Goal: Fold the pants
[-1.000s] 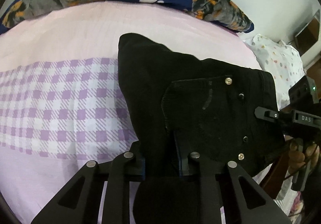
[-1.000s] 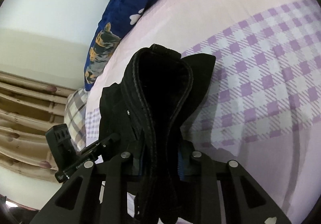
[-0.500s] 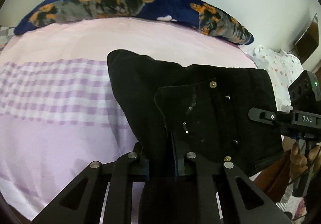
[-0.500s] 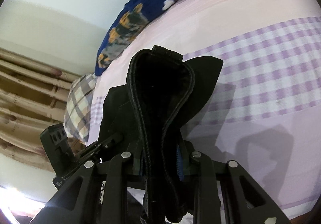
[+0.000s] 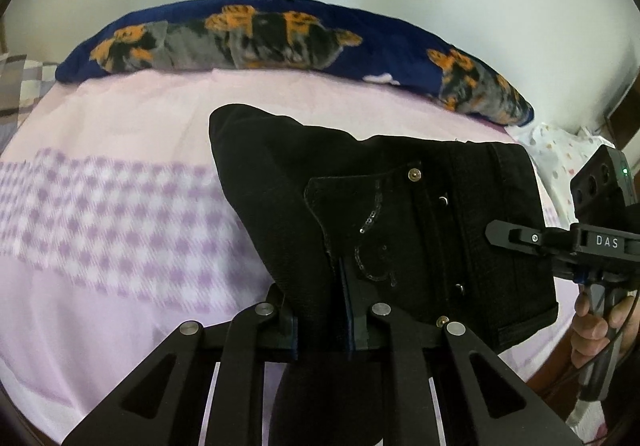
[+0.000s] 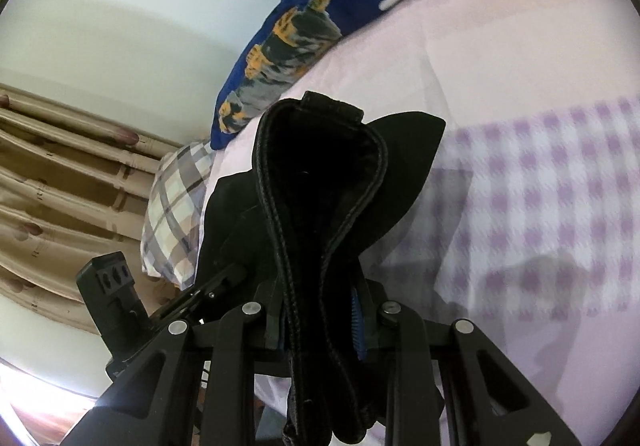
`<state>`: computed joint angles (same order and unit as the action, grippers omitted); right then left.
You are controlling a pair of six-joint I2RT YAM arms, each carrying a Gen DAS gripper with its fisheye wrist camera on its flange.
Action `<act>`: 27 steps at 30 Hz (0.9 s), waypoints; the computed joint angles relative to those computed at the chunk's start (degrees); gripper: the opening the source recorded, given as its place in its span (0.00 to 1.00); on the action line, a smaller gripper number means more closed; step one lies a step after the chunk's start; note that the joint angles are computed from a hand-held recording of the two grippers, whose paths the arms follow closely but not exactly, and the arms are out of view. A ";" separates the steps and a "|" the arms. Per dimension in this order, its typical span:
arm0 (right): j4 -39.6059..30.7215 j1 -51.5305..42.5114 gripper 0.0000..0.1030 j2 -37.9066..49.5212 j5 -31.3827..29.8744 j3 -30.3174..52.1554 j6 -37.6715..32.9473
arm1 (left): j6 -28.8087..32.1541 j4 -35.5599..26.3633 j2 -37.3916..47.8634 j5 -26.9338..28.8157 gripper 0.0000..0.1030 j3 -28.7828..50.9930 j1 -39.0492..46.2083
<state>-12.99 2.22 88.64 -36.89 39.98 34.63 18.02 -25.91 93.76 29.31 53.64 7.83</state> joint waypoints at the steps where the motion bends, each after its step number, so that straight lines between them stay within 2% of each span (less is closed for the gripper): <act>1: 0.10 -0.17 0.22 1.91 -0.04 1.74 -0.35 | -0.35 0.44 1.52 -0.35 0.15 1.66 -0.36; 14: -0.35 -3.00 0.22 21.55 -0.15 20.07 -3.48 | -2.82 0.19 20.36 -2.55 0.15 22.92 -4.11; 17: 0.09 -3.14 0.22 24.53 1.49 21.42 -4.33 | -2.91 0.39 24.03 -2.98 0.15 25.72 -4.24; 19: -0.34 -2.59 0.22 25.78 5.09 21.80 -5.99 | -2.89 1.40 26.62 -4.63 0.17 26.32 -4.30; 20: -0.48 -2.32 0.23 26.31 6.92 21.64 -6.23 | -3.09 1.64 27.94 -5.17 0.18 26.67 -4.10; 22: 0.42 -1.98 0.25 26.95 9.37 20.58 -7.76 | -3.45 2.95 30.10 -5.07 0.28 26.46 -3.28; 24: 0.76 -1.79 0.38 27.11 12.21 19.71 -8.36 | -4.10 4.56 31.00 -4.49 0.36 25.68 -2.53; 27: 2.63 -1.11 0.43 26.31 14.79 17.59 -8.64 | -4.93 5.85 31.47 -3.84 0.43 24.52 -1.96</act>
